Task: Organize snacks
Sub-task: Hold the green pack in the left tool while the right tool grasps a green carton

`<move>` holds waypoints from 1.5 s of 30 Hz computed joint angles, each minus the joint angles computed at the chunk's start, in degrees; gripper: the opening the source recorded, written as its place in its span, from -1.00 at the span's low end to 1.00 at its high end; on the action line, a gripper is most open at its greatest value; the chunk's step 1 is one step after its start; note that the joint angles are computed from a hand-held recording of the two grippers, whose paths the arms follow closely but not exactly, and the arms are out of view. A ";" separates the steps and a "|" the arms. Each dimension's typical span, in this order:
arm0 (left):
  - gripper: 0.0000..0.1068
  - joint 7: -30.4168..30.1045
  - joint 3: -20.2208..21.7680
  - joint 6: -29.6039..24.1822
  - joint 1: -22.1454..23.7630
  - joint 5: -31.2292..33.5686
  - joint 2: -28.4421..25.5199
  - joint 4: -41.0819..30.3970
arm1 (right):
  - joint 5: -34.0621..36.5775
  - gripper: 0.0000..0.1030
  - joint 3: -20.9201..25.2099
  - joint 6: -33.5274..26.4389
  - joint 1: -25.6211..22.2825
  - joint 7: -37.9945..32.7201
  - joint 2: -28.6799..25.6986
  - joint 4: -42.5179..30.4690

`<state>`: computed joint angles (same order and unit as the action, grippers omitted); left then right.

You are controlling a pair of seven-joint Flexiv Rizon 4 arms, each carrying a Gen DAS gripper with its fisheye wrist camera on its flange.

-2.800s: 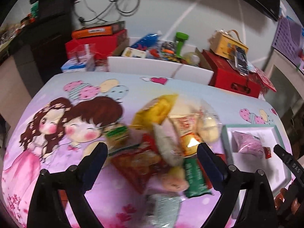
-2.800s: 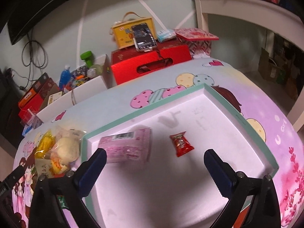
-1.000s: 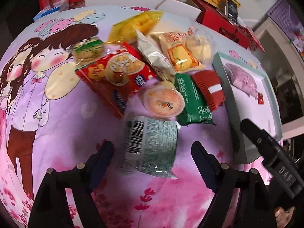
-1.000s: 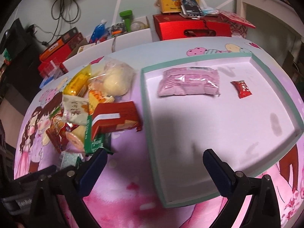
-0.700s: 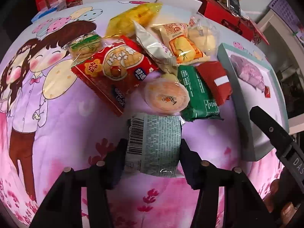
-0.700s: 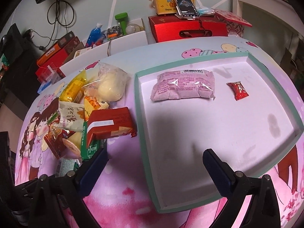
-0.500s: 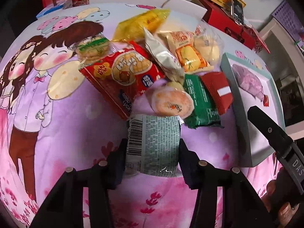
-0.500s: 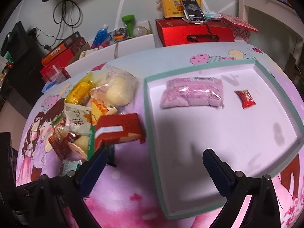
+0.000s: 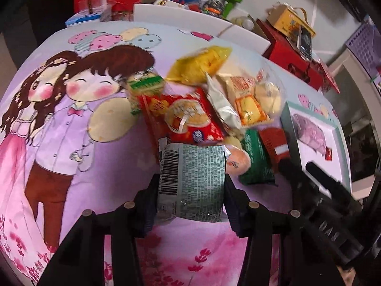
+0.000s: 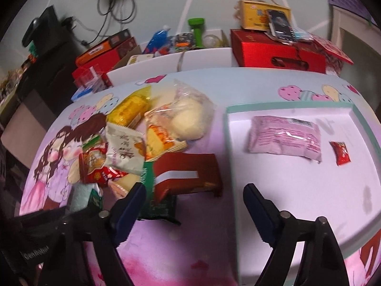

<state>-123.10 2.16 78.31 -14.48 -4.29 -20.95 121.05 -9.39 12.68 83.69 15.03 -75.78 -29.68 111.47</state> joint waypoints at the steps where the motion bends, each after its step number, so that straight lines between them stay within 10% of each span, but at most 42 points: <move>1: -0.04 -1.19 1.28 -0.43 -0.73 0.83 0.15 -0.26 | 0.22 0.62 0.78 -0.24 -0.47 -0.51 -0.05 -0.01; 45: -0.04 -3.31 1.49 -2.29 1.12 2.07 -0.13 -1.08 | -7.83 -0.18 -4.41 -1.96 6.15 1.77 -1.01 2.07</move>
<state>-126.42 3.66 76.02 -13.36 -2.22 -21.09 119.97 -17.22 8.27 81.73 21.18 -74.01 -30.69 113.54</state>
